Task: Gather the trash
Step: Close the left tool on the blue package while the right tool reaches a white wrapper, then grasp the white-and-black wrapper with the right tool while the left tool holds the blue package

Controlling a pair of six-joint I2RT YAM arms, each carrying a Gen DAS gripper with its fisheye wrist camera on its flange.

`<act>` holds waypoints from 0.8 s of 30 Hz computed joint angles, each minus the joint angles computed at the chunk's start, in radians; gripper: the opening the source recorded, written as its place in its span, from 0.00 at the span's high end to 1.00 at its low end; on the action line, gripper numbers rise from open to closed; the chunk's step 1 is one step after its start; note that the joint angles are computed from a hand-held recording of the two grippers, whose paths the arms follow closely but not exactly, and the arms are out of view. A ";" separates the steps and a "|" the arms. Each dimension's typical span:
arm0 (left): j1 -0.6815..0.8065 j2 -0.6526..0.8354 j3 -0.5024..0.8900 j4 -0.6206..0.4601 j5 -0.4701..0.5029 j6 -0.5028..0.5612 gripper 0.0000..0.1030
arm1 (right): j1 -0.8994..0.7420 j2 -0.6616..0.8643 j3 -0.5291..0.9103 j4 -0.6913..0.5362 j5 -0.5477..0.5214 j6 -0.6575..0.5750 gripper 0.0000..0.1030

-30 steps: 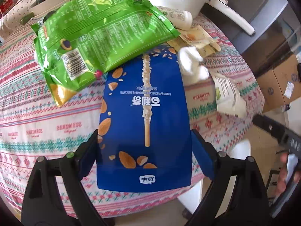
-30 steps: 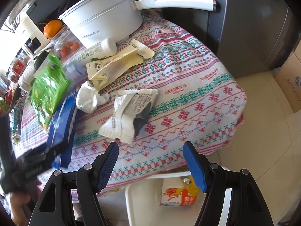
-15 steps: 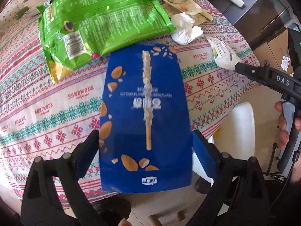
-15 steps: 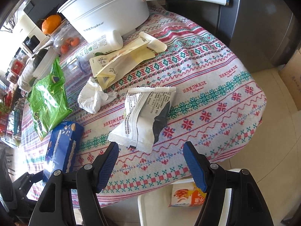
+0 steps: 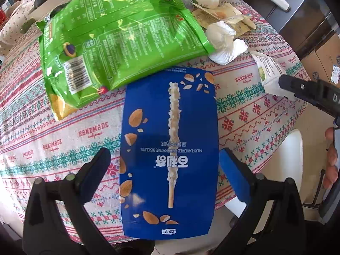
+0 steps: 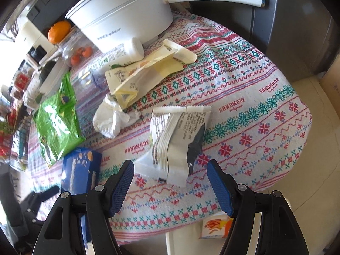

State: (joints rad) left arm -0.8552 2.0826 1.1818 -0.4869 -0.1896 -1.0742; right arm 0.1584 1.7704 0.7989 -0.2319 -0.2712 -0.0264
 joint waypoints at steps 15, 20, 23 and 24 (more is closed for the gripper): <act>-0.061 -0.212 -0.213 0.090 0.016 -0.041 0.86 | -0.070 0.115 0.056 0.012 -0.132 0.009 0.60; -0.081 -0.246 -0.235 0.100 0.006 -0.096 0.27 | -0.064 0.081 0.041 0.001 -0.115 -0.004 0.77; -0.107 -0.243 -0.198 0.064 -0.044 -0.114 0.11 | -0.053 0.034 0.017 0.001 -0.092 -0.032 0.77; -0.113 -0.224 -0.163 0.042 -0.049 -0.111 0.07 | -0.056 0.024 0.015 -0.007 -0.096 -0.042 0.77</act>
State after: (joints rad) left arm -0.9685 1.8590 1.0190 -0.4447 -0.2388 -1.1853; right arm 0.1019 1.7946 0.8137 -0.2387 -0.3675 -0.0681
